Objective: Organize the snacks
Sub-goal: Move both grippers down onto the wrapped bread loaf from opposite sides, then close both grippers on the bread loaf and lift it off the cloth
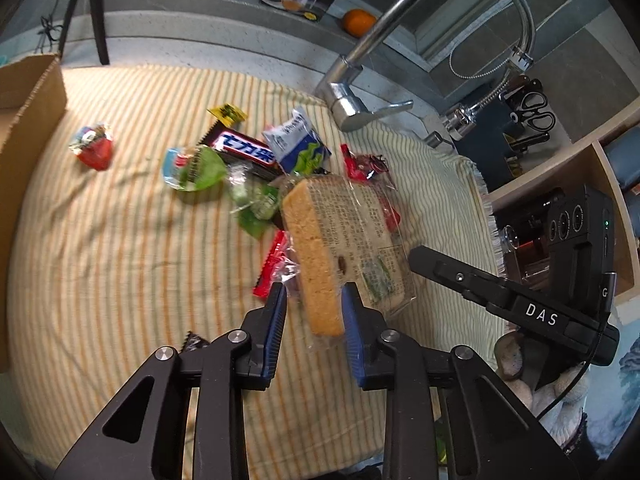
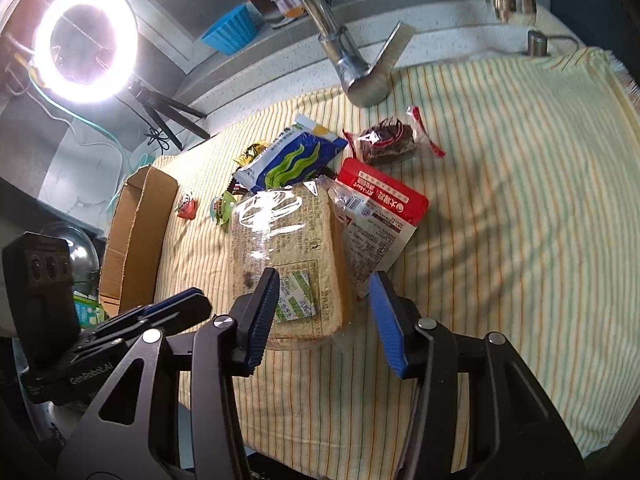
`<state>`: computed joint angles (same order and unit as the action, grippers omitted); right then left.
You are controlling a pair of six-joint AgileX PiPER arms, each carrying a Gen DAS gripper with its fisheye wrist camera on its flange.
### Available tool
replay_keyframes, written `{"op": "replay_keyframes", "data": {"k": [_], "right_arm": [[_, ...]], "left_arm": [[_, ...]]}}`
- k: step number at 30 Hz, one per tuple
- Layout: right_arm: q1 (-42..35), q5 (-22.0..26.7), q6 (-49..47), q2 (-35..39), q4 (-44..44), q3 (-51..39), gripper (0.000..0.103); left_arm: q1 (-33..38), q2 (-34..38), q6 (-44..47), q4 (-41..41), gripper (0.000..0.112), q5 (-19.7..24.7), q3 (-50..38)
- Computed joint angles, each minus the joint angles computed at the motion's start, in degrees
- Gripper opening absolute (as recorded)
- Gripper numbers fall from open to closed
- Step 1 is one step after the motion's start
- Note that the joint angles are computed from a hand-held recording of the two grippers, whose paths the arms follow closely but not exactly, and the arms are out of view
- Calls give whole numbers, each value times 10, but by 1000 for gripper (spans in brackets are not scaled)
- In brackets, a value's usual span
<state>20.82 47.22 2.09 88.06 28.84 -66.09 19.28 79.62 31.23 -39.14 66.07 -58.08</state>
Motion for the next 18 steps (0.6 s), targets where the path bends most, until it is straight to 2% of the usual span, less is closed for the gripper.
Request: {"op": "replay_keyframes", "data": {"k": [12,18], "right_arm": [[-37,26,-88,43,83,-12,41],[-36,37,-107,63,101,-29,36]], "left_arm": [[-21,35,-11,-16,25,-21,-2],[-22,52,-3,-30,25,-13,-11]]}}
